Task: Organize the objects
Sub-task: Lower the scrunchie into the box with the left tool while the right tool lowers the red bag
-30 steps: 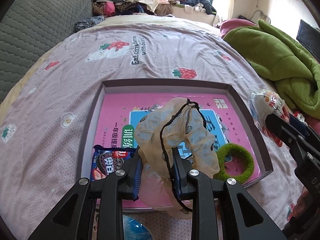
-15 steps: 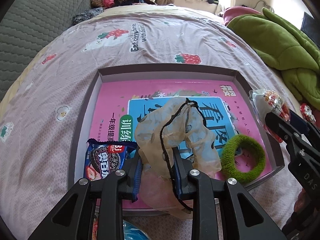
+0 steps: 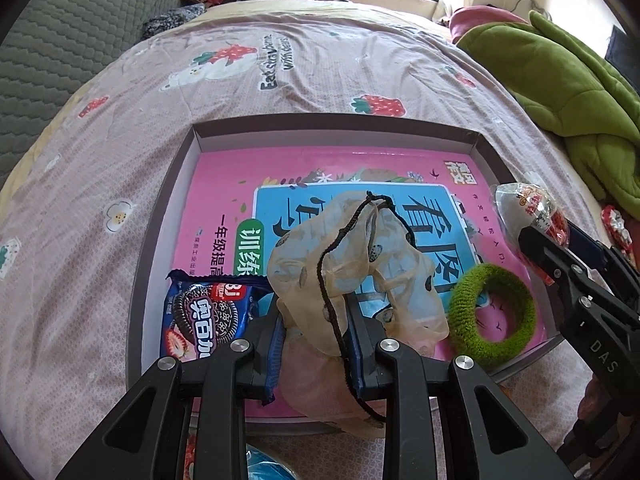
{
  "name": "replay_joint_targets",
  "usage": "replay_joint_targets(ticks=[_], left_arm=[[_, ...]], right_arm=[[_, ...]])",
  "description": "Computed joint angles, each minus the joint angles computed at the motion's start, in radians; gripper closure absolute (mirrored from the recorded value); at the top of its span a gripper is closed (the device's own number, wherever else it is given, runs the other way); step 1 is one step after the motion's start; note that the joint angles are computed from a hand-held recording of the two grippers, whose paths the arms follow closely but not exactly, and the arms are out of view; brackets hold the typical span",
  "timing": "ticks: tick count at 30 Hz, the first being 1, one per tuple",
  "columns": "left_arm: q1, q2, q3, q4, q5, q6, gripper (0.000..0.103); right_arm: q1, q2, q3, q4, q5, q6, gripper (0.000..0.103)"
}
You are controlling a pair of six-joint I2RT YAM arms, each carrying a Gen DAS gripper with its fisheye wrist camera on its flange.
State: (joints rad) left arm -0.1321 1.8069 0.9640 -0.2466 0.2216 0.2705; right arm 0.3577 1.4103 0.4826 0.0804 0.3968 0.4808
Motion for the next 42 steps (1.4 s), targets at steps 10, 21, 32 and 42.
replay_joint_targets(ticks=[10,21,32,42], left_arm=[[-0.009,0.019,0.015,-0.016,-0.010,0.002,0.074],[-0.010,0.028,0.016,-0.017,-0.018,0.010,0.073],[-0.009,0.040,0.028,-0.033,-0.025,0.011,0.070],[-0.004,0.042,0.027,-0.040,-0.028,0.019,0.065]], right_arm=[[0.008,0.051,0.014,0.005,0.020,-0.002,0.049],[0.002,0.083,0.016,0.008,0.005,0.011,0.048],[0.009,0.089,0.029,-0.013,0.016,0.022,0.048],[0.026,0.119,0.063,-0.052,0.046,0.013,0.048]])
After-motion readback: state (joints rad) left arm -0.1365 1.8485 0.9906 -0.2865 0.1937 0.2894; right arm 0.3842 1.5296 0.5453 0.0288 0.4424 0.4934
